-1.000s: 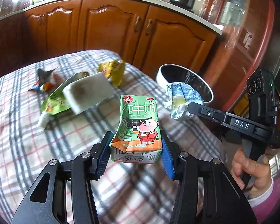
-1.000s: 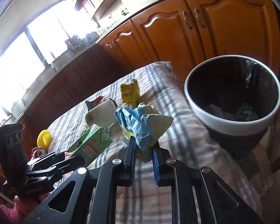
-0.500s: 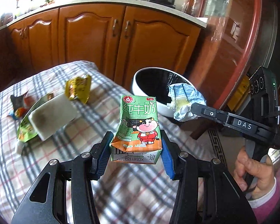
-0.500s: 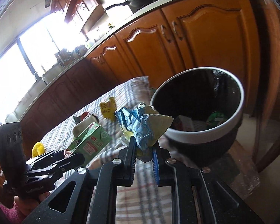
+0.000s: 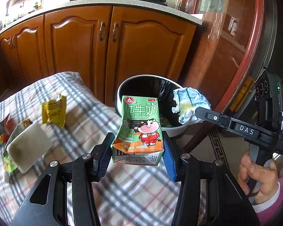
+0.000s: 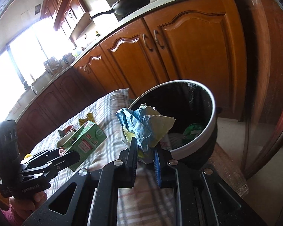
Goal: Collect trash
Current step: 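Carry both items over the bin and open both tools to drop them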
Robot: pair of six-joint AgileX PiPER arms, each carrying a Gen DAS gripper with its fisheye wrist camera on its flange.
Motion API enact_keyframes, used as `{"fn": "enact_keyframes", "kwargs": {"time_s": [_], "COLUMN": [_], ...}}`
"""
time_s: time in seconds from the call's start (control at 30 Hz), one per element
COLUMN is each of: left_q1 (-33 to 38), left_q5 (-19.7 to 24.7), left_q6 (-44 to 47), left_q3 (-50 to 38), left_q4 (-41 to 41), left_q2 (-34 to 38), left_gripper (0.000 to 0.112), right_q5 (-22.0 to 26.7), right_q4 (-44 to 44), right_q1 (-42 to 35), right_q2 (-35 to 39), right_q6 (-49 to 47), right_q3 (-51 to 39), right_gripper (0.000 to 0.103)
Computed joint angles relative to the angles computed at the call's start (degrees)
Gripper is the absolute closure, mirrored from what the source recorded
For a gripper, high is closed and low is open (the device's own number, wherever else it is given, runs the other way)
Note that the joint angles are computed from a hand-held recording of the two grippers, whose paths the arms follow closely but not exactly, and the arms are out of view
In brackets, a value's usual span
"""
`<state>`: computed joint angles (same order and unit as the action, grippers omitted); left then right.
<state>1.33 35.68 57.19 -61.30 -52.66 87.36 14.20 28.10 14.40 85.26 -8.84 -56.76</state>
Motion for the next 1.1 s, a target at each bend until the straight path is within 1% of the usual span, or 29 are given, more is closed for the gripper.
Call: {"fn": "enact_keyframes", "kwargs": {"time_s": [0.27, 0.4, 0.5, 0.73, 1.1], "left_q1": [-4.2, -6.3, -7.8, -9.1, -11.0], "left_q5": [-1.4, -2.1, -2.6, -2.2, -1.4], "left_q6": [-6.7, -9.7, -12.5, -15.6, -20.0], "left_q3": [-6.3, -9.3, -12.0, -16.2, -21.4], "left_q4": [4.6, 7.1, 9.7, 12.7, 16.4], "left_q2": [4.6, 6.6, 8.5, 11.9, 16.1], "left_gripper": [0.064, 0.064, 0.064, 0.064, 0.064], "right_q5": [1.3, 2.1, 3.0, 5.4, 7.9], "right_q4": [-0.8, -3.3, -3.4, -3.8, -5.6], "right_q1": [-3.1, -3.7, -4.4, -6.1, -7.0], "right_q2": [2.4, 3.9, 5.0, 8.1, 12.0], "right_q6": [-0.3, 1.5, 1.3, 0.8, 1.8], "right_q3": [-3.2, -5.1, -6.5, -10.4, -14.9], "right_gripper": [0.088, 0.088, 0.088, 0.088, 0.087]}}
